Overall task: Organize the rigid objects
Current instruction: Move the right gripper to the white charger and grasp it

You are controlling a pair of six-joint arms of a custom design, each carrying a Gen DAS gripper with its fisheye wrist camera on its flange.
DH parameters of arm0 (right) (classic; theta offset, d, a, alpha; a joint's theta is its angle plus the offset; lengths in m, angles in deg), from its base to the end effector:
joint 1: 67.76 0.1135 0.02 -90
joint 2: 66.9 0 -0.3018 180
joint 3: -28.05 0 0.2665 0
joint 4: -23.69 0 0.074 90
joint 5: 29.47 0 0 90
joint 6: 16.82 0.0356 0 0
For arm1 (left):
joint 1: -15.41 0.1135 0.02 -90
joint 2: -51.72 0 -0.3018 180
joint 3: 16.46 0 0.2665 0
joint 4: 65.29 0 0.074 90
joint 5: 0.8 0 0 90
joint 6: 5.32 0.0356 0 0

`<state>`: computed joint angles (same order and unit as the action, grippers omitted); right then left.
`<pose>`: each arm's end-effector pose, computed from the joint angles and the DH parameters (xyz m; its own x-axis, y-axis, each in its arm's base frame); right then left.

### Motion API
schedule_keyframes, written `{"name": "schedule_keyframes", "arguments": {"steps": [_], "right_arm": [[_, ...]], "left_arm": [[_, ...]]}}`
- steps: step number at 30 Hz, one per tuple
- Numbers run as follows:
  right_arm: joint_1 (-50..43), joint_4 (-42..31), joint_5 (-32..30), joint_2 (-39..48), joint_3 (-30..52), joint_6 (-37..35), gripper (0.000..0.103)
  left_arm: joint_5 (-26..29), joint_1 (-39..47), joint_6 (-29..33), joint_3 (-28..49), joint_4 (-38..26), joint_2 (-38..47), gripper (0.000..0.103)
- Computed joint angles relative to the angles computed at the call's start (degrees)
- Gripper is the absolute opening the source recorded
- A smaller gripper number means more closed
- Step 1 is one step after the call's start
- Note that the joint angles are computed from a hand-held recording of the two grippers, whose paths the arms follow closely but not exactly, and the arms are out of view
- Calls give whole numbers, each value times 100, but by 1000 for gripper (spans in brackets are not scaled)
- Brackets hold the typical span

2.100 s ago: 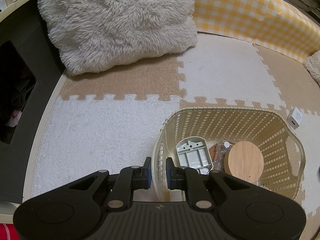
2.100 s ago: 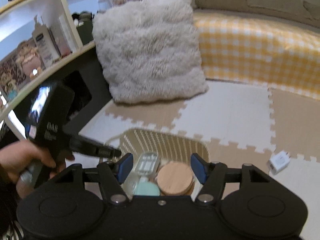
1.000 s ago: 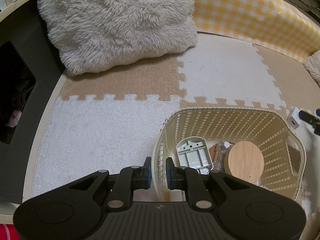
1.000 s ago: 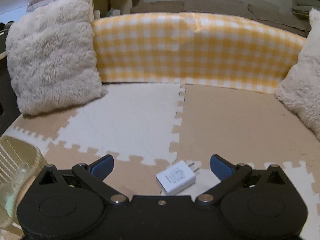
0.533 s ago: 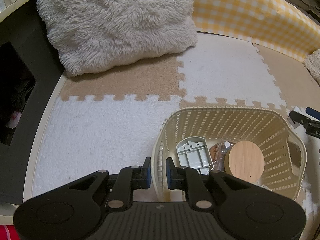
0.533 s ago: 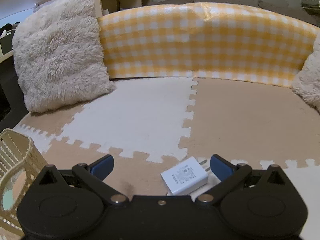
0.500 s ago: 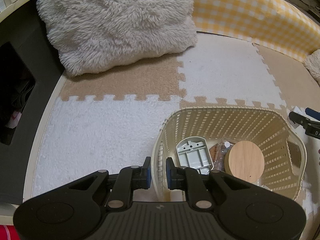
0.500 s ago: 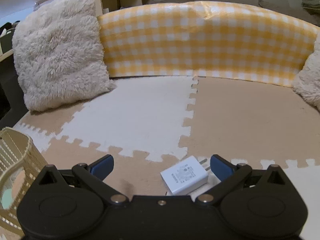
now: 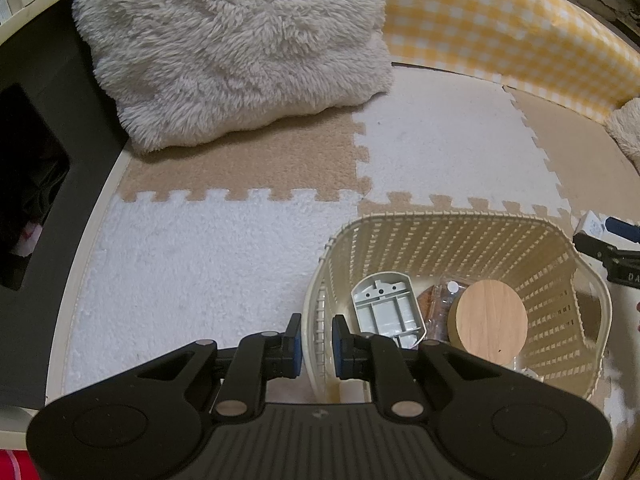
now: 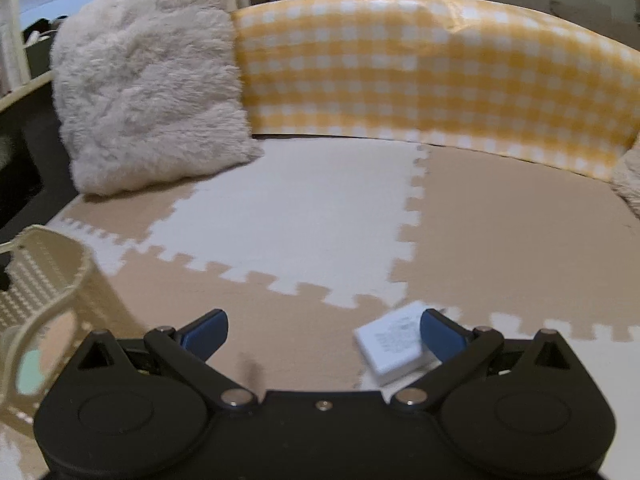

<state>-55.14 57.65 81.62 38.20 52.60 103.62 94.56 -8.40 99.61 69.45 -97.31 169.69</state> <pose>0.2136 0.0347 0.0641 -0.5922 0.3518 -0.7249 0.3915 0.9120 0.1228 0.3969 -0.1788 0.1402 -0.6819 0.5813 -0.4440 0.6365 0.7707 0.0314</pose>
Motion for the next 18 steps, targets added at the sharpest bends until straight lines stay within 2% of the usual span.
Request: {"name": "schedule_keyframes", "arguments": {"steps": [6,13,15,18], "right_arm": [[-369,106,-356,292,48,-391,103],[-405,194,-969,80,-80,-301,101],[-323,-38,-833,1,-5,-305,94],[-261,-275,-443,-19,110,-327,92]], "left_arm": [[2,12,30,-19,37,6,15],[32,32,52,21,-19,27,15],[34,33,58,29,-34,26,15],[42,39,68,24,-35,23,15]]}}
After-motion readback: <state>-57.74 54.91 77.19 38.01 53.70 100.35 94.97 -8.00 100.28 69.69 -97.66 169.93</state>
